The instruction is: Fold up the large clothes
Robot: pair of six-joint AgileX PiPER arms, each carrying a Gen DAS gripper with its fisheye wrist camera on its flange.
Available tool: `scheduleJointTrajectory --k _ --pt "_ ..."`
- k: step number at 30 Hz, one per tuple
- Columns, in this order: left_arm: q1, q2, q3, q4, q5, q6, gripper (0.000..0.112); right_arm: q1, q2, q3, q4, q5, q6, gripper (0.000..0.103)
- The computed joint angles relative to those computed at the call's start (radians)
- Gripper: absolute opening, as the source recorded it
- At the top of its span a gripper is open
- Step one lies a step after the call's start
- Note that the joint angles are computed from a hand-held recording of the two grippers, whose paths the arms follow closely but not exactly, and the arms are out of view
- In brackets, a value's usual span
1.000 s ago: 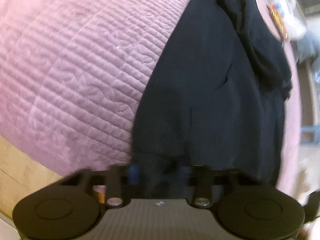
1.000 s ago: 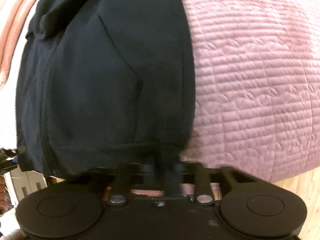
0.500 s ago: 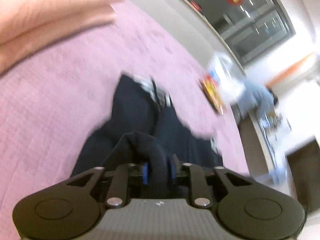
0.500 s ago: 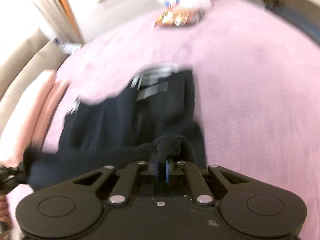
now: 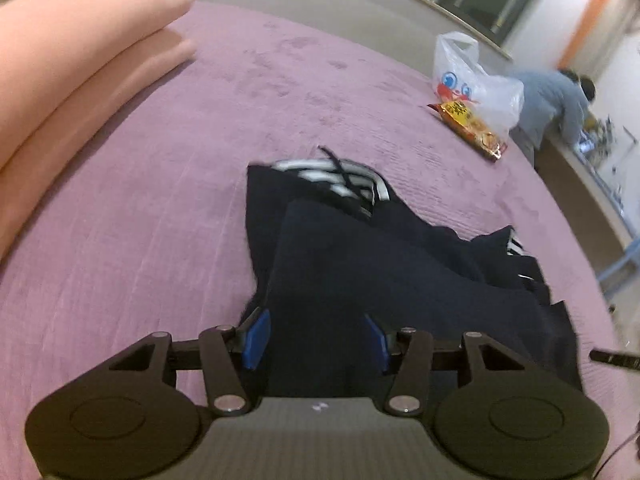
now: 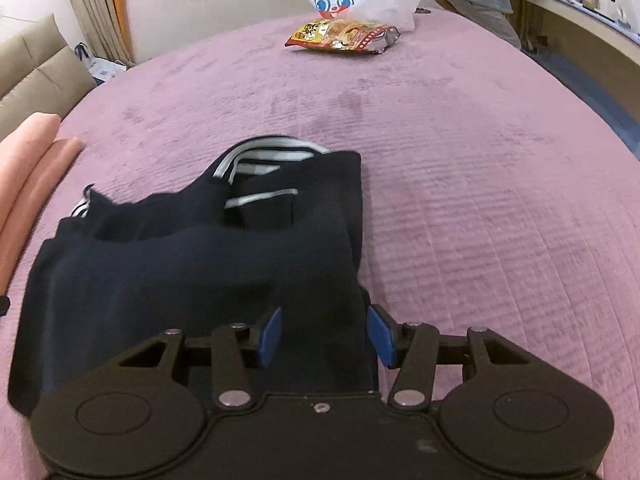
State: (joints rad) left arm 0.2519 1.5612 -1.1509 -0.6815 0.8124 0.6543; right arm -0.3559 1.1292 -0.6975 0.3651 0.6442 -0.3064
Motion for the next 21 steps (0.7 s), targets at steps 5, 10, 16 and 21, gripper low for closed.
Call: scheduleJointTrajectory --k 5,10,16,21 --pt "-0.038 0.166 -0.170 -0.020 -0.003 -0.012 0.054 0.078 0.109 -0.069 -0.114 -0.080 0.176 0.058" --pt "-0.050 0.344 -0.373 -0.007 0.106 -0.041 0.055 0.116 0.166 -0.098 -0.204 -0.120 0.311 0.066" --pt "-0.039 0.421 -0.414 -0.034 0.161 -0.017 0.054 0.105 0.201 -0.106 -0.188 -0.131 0.308 0.073" --pt "-0.033 0.430 -0.399 -0.071 0.150 -0.021 0.054 0.087 0.279 -0.133 -0.090 -0.166 0.200 0.073"
